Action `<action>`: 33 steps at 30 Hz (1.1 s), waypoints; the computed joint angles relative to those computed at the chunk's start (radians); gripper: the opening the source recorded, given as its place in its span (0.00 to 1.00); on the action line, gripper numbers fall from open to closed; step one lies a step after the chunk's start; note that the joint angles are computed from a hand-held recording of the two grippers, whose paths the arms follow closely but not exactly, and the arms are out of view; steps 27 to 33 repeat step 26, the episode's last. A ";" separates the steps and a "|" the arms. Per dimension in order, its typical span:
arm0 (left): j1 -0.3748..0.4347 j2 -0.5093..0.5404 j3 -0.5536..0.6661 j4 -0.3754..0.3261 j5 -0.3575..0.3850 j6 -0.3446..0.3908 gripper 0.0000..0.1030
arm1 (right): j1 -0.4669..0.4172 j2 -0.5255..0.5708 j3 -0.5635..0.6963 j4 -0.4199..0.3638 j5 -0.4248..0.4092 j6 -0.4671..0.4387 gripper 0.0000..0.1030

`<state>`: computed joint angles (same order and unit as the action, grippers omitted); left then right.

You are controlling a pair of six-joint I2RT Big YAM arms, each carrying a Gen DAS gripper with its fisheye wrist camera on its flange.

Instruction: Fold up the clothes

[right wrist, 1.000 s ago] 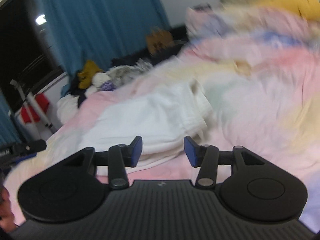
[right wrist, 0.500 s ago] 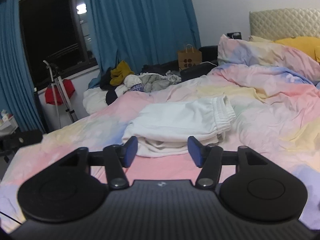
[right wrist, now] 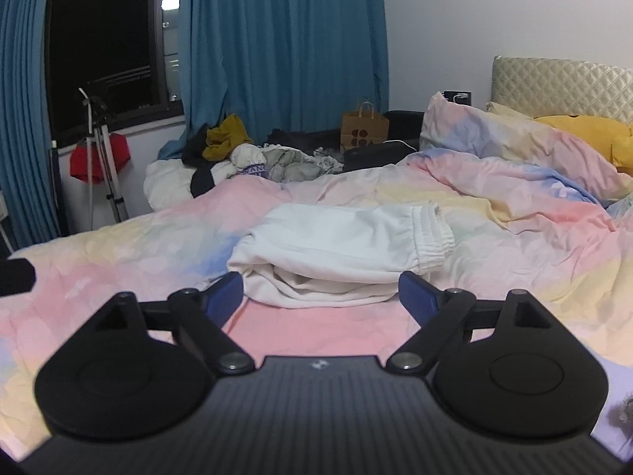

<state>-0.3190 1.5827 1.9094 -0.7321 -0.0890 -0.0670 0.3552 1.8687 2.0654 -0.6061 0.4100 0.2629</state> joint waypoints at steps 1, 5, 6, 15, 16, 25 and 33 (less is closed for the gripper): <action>0.001 -0.003 -0.005 0.007 0.000 -0.008 1.00 | 0.001 -0.002 -0.006 0.005 0.005 0.000 0.84; -0.004 -0.013 -0.030 0.041 -0.021 -0.005 1.00 | 0.000 -0.008 -0.020 0.016 0.011 0.000 0.84; -0.008 -0.012 -0.030 0.043 -0.032 0.006 1.00 | 0.000 -0.009 -0.023 0.019 0.013 -0.004 0.84; -0.033 0.014 -0.033 0.043 -0.066 0.036 1.00 | -0.001 -0.016 -0.044 0.034 0.014 -0.022 0.84; -0.035 0.016 -0.034 0.045 -0.070 0.039 1.00 | -0.001 -0.016 -0.045 0.034 0.015 -0.022 0.84; -0.034 0.026 -0.042 0.063 -0.070 0.016 1.00 | -0.003 -0.008 -0.038 0.027 0.015 -0.026 0.84; -0.031 0.025 -0.042 0.064 -0.063 0.014 1.00 | -0.004 -0.007 -0.035 0.023 0.014 -0.026 0.84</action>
